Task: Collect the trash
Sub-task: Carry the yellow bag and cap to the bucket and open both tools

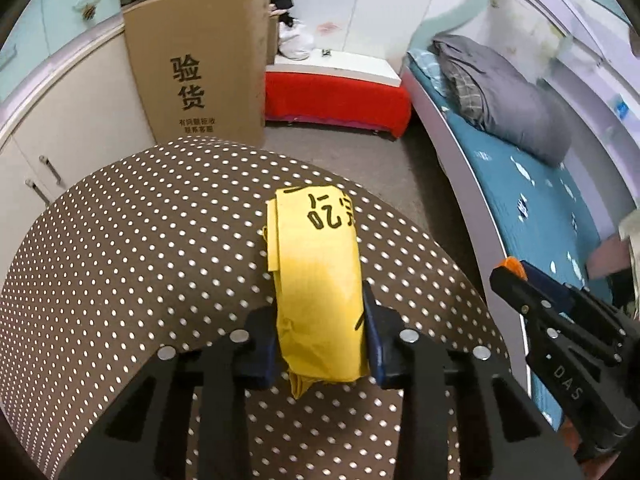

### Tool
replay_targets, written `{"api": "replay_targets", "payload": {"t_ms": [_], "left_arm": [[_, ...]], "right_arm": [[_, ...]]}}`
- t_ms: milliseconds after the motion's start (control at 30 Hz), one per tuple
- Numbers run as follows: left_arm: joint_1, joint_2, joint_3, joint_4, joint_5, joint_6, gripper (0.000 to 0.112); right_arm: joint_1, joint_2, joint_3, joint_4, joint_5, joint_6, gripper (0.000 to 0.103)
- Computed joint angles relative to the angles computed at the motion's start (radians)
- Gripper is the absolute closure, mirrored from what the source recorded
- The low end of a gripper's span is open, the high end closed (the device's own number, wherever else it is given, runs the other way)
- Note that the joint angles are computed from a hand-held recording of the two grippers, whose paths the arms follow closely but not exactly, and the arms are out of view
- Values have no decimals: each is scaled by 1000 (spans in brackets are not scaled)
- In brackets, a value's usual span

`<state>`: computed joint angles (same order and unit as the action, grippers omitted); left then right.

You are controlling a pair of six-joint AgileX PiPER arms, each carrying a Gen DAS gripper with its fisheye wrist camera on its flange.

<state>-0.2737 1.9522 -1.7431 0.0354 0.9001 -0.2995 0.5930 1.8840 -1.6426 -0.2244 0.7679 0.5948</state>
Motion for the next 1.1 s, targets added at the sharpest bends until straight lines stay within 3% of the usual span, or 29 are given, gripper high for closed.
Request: {"api": "replay_targets", "payload": {"t_ms": [367,467,633,867,1100], "left_arm": [[-137,-165,186,36,-42,-50,79],[-173,-202,211,-14,-27,-31,80],[-315,-283,273,79,-26,-112,79],[-551,-308,295,192,4,-253,79],[-743,-234,241,239,36,-327,79]], "right_arm": [[26,-248,296,-109,-24,178,74],[33,-329,376,-128,-9,225,74],[57,-469,505,-179,22,320,74],[134,-698,711,-277,111,505,74],[190,-939,899,-312,247,630,74]]}}
